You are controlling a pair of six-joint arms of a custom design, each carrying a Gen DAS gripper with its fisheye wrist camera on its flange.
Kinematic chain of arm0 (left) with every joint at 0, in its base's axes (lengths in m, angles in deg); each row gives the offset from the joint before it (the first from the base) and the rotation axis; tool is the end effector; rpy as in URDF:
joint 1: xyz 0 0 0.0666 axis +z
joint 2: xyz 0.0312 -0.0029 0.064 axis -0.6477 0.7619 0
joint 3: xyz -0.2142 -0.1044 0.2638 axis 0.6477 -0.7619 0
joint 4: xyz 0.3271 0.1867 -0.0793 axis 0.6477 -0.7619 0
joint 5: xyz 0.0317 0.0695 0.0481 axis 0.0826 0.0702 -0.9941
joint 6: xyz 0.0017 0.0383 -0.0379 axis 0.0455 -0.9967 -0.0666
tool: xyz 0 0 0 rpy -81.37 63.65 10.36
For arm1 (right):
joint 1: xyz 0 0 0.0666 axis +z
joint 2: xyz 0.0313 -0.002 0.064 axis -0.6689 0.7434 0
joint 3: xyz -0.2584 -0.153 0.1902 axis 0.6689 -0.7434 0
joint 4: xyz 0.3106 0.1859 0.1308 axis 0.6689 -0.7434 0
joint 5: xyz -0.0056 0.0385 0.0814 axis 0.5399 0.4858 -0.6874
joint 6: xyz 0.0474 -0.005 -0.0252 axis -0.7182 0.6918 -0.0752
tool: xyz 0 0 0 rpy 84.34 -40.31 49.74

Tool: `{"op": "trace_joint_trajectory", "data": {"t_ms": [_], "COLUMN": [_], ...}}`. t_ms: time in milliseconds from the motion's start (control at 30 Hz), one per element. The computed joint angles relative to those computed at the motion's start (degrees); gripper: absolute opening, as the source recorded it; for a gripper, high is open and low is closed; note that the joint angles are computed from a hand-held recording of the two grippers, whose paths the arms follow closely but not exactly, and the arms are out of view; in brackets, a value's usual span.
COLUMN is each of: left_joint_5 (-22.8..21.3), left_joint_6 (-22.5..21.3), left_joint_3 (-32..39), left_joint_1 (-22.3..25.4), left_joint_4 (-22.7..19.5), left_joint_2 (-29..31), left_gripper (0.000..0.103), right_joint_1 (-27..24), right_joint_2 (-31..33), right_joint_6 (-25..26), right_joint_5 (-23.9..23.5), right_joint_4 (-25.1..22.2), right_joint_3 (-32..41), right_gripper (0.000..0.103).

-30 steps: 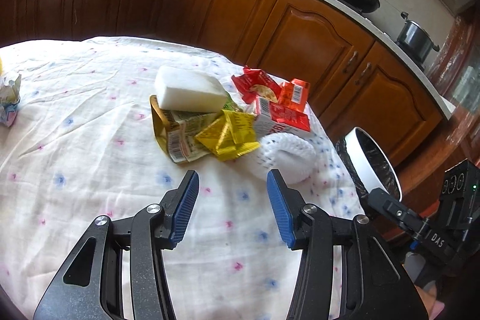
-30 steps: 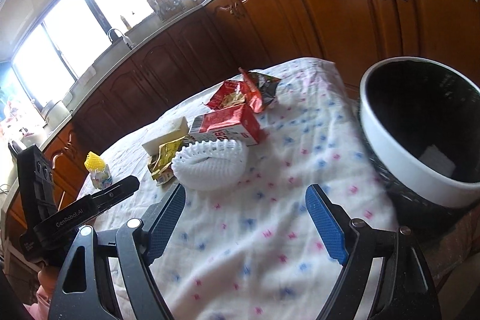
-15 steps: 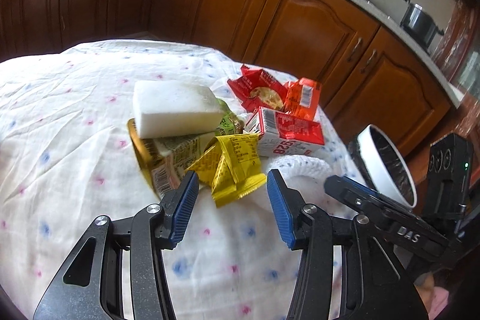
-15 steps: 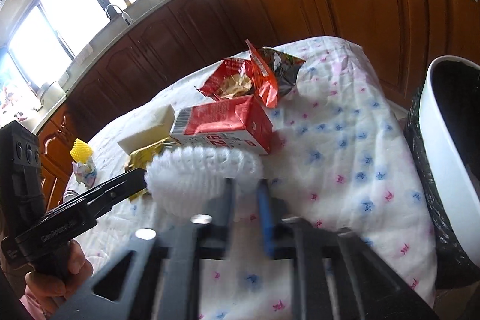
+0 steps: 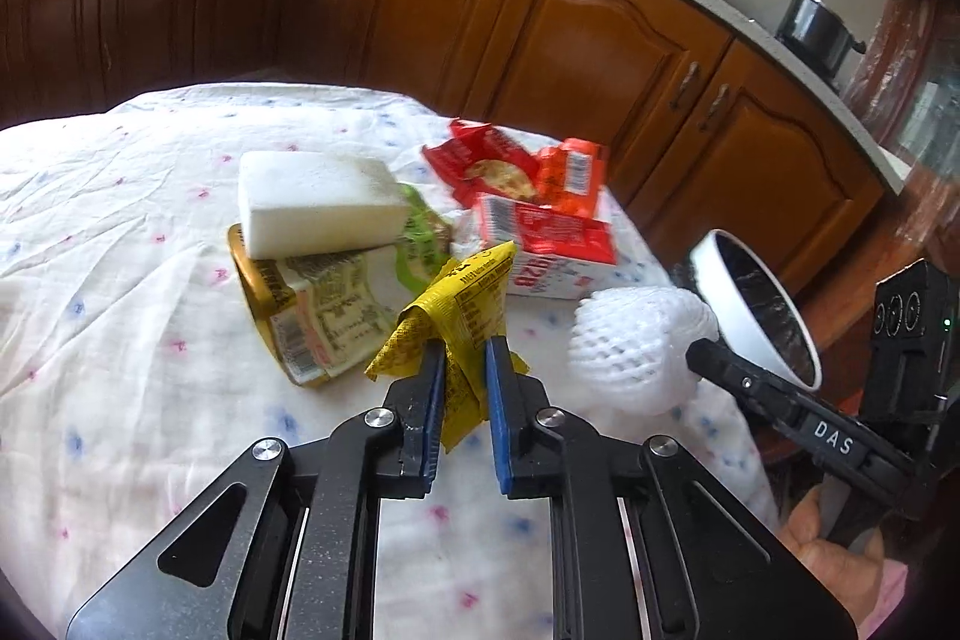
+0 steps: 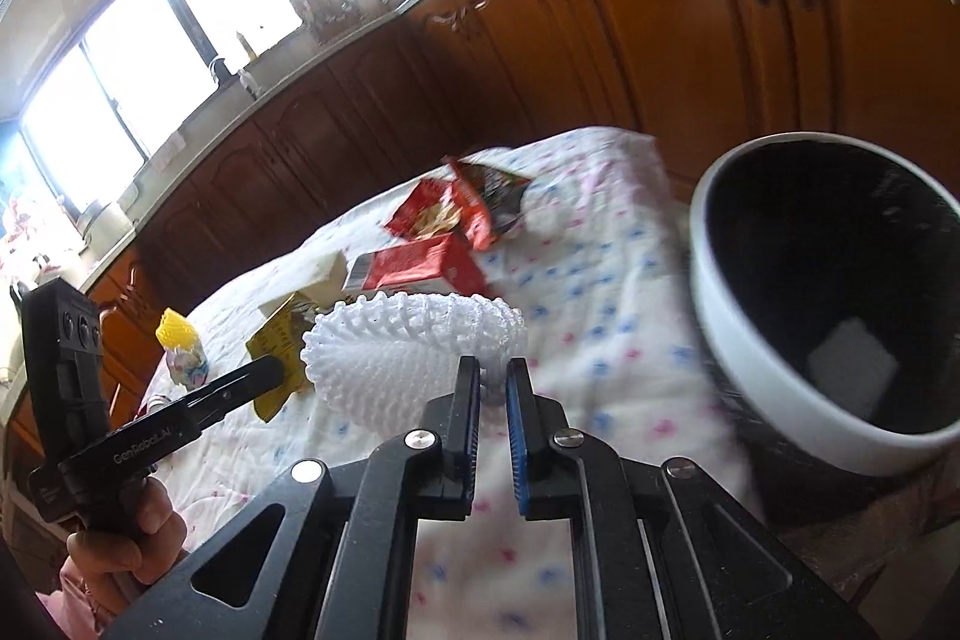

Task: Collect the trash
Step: 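Grasp yellow wrapper with left tool while right tool grasps second foam net, then carry both items over the bin and open both tools to drop them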

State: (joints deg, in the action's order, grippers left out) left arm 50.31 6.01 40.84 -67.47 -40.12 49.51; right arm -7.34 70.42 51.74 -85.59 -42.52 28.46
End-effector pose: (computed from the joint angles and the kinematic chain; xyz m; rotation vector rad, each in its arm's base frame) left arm 0.4518 -0.2304 0.2690 -0.0177 2.3550 -0.4396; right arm 0.4444 0.3075 0.2640 -0.0627 2.3154 0.6501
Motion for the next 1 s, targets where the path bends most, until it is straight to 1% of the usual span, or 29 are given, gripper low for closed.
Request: {"op": "trace_joint_trajectory", "data": {"t_ms": [267, 567, 800, 1000], "left_joint_5": [0.84, 1.72, 2.55, 2.77], "left_joint_6": [-0.66, -2.18, -3.78, -4.91], "left_joint_3": [1.64, 6.67, 11.29, 15.42], "left_joint_1": [-3.73, -7.92, -10.25, -11.69], "left_joint_4": [0.21, -1.18, -2.50, -3.52], "left_joint_2": [-0.51, 2.61, 5.51, 8.14], "left_gripper": [0.012, 0.012, 0.012, 0.012], "right_joint_1": [-2.29, -5.20, -8.38, -10.98], "right_joint_2": [-7.45, -13.63, -15.99, -17.04], "right_joint_6": [-1.49, -1.69, -1.55, -1.25], "right_joint_5": [2.09, 5.27, 6.93, 7.36], "right_joint_4": [0.84, 0.80, 0.49, -0.24], "right_joint_3": [-7.27, -12.70, -14.68, -15.51], "right_gripper": [0.009, 0.009, 0.009, 0.009]}}
